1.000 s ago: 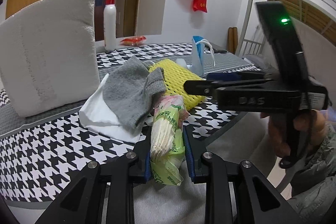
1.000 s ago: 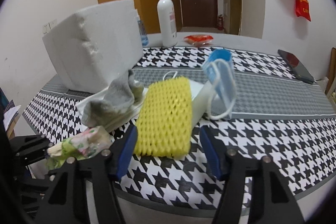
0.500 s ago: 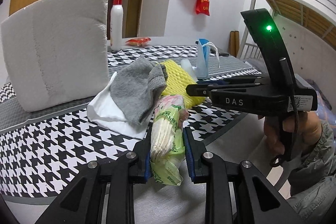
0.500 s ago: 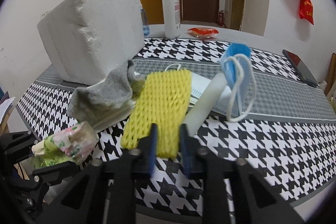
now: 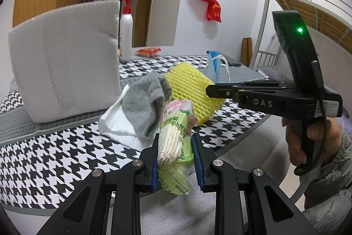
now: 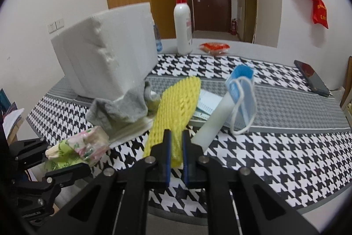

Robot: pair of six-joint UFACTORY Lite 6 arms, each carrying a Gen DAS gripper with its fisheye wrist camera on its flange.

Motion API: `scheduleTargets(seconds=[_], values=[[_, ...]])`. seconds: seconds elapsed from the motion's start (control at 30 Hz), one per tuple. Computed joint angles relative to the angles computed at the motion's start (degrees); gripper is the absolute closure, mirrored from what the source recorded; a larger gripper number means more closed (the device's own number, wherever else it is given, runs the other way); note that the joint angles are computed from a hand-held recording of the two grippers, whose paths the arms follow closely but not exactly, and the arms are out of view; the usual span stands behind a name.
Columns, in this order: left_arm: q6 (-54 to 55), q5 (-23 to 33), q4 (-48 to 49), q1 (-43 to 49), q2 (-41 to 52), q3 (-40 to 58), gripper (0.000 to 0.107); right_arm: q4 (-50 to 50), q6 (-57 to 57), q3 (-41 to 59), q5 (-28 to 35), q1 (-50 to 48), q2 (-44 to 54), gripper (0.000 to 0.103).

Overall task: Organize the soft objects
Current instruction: 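Grasp the yellow foam net with the right tool, then lift the green packet and the yellow foam net off the table with both tools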

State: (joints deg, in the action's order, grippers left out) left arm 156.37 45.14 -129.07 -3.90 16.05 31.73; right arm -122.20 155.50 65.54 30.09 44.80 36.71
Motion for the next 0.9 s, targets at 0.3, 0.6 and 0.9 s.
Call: scheduleTargets(seconds=[0.3, 0.6, 0.9], values=[[-0.04, -0.18, -1.14, -0.05, -5.92, -3.45, 0.079, -1.3, 2.93, -6.54, 4.43, 1.74, -6.62, 0.092], [0.4, -2.51, -5.07, -2.71, -8.98, -3.78, 0.079, 1.9, 0.8, -10.84, 8.31, 4.42, -11.29, 0.092], [1.47, -3.94, -8.16, -4.82, -12.22, -4.39, 0.079, 3.09, 1.4, -16.19, 11.64, 6.37, -16.83, 0.092]])
